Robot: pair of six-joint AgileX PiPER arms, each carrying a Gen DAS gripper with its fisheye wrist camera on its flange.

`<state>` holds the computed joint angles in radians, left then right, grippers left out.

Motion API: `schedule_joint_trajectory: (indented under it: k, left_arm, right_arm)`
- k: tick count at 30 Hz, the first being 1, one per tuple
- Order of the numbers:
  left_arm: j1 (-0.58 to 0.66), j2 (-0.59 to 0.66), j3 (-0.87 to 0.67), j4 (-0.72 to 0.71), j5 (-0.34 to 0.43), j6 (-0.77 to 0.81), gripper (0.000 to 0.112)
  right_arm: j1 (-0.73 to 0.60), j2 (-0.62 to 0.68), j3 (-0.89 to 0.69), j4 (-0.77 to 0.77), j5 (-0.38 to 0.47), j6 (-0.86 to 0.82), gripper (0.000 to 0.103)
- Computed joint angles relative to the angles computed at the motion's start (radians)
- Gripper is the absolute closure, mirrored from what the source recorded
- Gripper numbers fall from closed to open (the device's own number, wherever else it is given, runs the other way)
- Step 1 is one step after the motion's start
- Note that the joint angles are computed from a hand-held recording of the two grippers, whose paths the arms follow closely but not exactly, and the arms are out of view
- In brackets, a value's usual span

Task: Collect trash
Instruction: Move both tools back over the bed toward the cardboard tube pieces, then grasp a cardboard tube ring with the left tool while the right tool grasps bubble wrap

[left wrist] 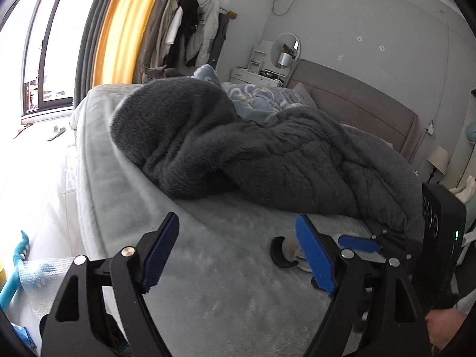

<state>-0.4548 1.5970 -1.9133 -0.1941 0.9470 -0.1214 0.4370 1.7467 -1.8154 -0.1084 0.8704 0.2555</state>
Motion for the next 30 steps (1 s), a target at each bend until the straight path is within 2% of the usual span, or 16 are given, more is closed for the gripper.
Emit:
schedule_joint_trajectory:
  k: [4,10,15,20,30]
  left_arm:
    - [-0.051,0.024,-0.005,0.016,-0.013,-0.013,0.031]
    - [-0.120,0.070,-0.013,0.046,-0.029,-0.030,0.032]
    - [-0.166,0.098,-0.019,0.034,-0.031,-0.012,0.037]
    - [-0.202,0.159,-0.071,-0.006,-0.001,0.031,0.043]
    - [-0.241,0.257,-0.138,-0.033,0.033,-0.003,0.058]
  right_arm:
    - [-0.044,-0.019,0.028,-0.049,-0.011,0.049,0.019]
    - [-0.130,-0.039,0.073,-0.016,-0.037,0.074,0.019]
    - [-0.190,-0.053,0.121,-0.011,-0.053,0.107,0.019]
    - [-0.271,-0.051,0.163,0.077,-0.073,0.098,0.016]
    - [-0.354,-0.089,0.248,0.204,-0.116,0.053,0.013]
